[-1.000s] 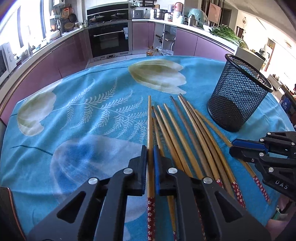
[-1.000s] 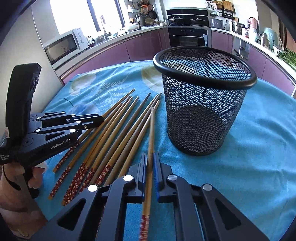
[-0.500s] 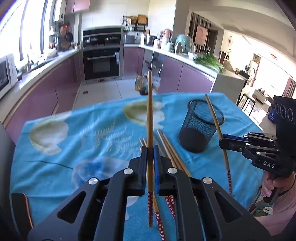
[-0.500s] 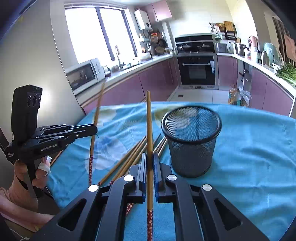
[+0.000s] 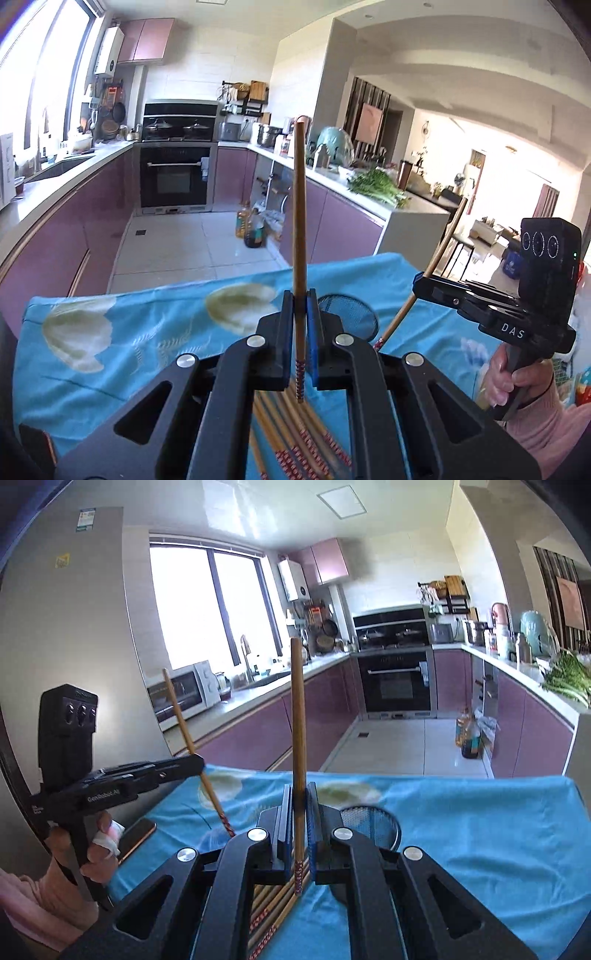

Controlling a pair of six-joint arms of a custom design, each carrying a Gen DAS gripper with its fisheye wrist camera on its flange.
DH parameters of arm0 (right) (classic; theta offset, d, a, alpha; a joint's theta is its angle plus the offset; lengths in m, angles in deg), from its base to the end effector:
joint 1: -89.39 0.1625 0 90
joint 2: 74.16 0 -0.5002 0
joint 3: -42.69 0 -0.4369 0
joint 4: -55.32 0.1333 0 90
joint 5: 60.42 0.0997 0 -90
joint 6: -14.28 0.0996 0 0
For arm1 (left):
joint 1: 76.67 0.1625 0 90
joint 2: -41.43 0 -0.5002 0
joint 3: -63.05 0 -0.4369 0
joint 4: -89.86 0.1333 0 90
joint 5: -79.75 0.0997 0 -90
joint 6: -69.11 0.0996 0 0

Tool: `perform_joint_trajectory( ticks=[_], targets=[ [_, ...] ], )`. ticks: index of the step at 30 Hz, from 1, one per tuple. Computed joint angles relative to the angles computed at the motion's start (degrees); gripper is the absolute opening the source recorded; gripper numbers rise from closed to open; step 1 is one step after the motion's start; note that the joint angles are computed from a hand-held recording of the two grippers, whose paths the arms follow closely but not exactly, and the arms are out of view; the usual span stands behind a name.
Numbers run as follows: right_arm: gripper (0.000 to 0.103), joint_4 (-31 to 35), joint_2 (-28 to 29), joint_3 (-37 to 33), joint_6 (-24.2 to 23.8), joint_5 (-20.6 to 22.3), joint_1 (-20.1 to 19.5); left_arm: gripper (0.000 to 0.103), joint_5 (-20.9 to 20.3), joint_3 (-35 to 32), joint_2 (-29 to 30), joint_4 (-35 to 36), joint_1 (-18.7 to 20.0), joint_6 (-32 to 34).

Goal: Organize utensils
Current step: 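Lift the left gripper's chopstick upright into the mesh cup while the right gripper does likewise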

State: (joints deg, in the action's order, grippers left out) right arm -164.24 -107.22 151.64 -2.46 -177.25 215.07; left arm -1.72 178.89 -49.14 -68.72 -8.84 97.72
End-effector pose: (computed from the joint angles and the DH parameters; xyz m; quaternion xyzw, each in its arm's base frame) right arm 0.4546 -0.4817 0.0393 0.2894 -0.8250 0.4672 0.1320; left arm -0.0630 -0.5469 0.4729 0.3726 0.8491 -0.3635 0.0897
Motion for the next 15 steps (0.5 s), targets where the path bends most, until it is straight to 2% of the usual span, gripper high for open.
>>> perform_joint_trajectory(
  ticks=[9, 15],
  targets=[
    [0.006, 0.4, -1.8, -2.7, -4.3, -1.0, 0.2, 0.008, -3.7, -3.2, 4.9, -2.1, -3.2, -2.9],
    [0.006, 3.0, -0.9, -4.6, -4.7, -3.6, -1.0, 0.008, -0.3, -2.7, 8.6, -3.8, -5.2, -2.9]
  ],
)
